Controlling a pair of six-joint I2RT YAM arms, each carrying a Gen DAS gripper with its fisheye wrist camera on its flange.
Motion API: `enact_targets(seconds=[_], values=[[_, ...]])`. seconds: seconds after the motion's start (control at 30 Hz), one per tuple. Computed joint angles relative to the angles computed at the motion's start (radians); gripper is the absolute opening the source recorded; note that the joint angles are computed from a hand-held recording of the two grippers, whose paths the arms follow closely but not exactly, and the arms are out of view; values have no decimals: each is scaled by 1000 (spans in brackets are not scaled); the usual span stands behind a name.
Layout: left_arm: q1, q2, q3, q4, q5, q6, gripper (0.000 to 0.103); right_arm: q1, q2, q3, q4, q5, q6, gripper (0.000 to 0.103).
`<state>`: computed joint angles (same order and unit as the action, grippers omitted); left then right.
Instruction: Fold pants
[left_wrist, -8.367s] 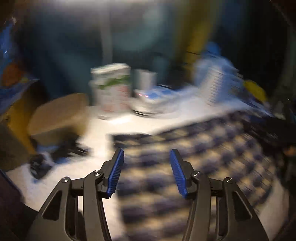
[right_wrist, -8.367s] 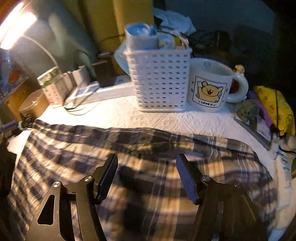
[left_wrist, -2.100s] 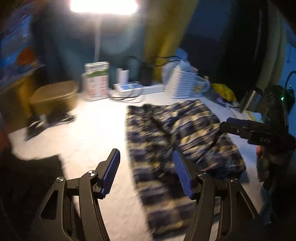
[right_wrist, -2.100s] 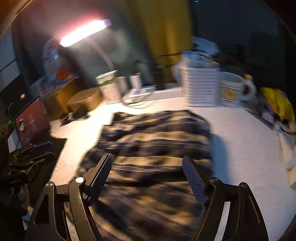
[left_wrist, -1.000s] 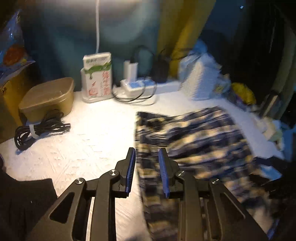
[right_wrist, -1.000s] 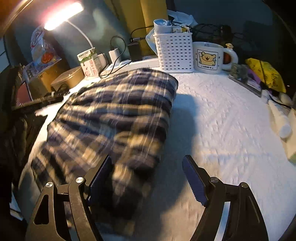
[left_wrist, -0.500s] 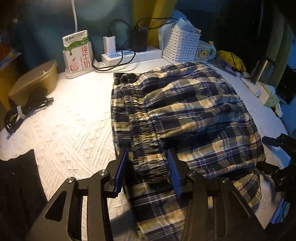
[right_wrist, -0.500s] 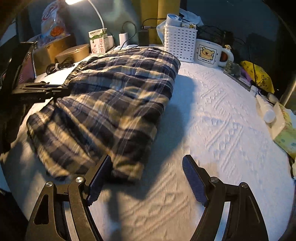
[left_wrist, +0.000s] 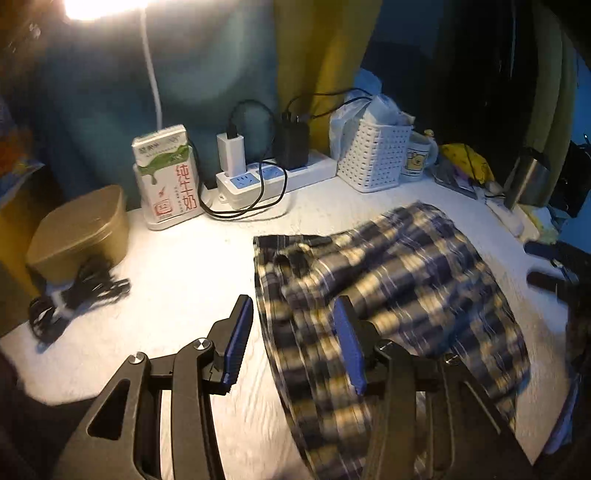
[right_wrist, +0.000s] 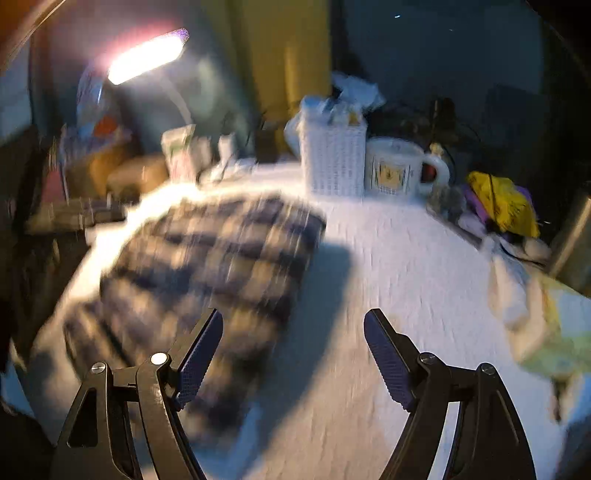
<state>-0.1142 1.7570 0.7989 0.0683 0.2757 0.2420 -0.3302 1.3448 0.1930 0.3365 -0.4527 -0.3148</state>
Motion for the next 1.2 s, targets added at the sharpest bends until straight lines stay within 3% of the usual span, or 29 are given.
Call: enact_targets(seconds=[0.13, 0.3, 0.47, 0.5, 0.67, 0.7, 0.77, 1.2], values=[[-11, 110, 100, -25, 7, -11, 45, 34, 256, 201, 75, -23, 99, 59], [-22, 170, 170, -63, 46, -4, 45, 101, 463, 425, -13, -23, 68, 59], [-20, 171, 188, -71, 91, -4, 45, 159, 569, 511, -18, 6, 45, 56], [-19, 171, 188, -72, 107, 2, 45, 169, 584, 523, -29, 9, 28, 39], [-43, 206, 211, -93, 116, 40, 44, 180, 633, 559, -31, 19, 16, 21], [-51, 214, 212, -84, 93, 46, 37, 173, 636, 564, -35, 13, 14, 19], [-66, 246, 228, -65, 29, 52, 29, 169, 646, 581, -42, 4, 25, 17], [-64, 347, 362, -74, -27, 55, 32, 189, 696, 652, -12, 62, 112, 19]])
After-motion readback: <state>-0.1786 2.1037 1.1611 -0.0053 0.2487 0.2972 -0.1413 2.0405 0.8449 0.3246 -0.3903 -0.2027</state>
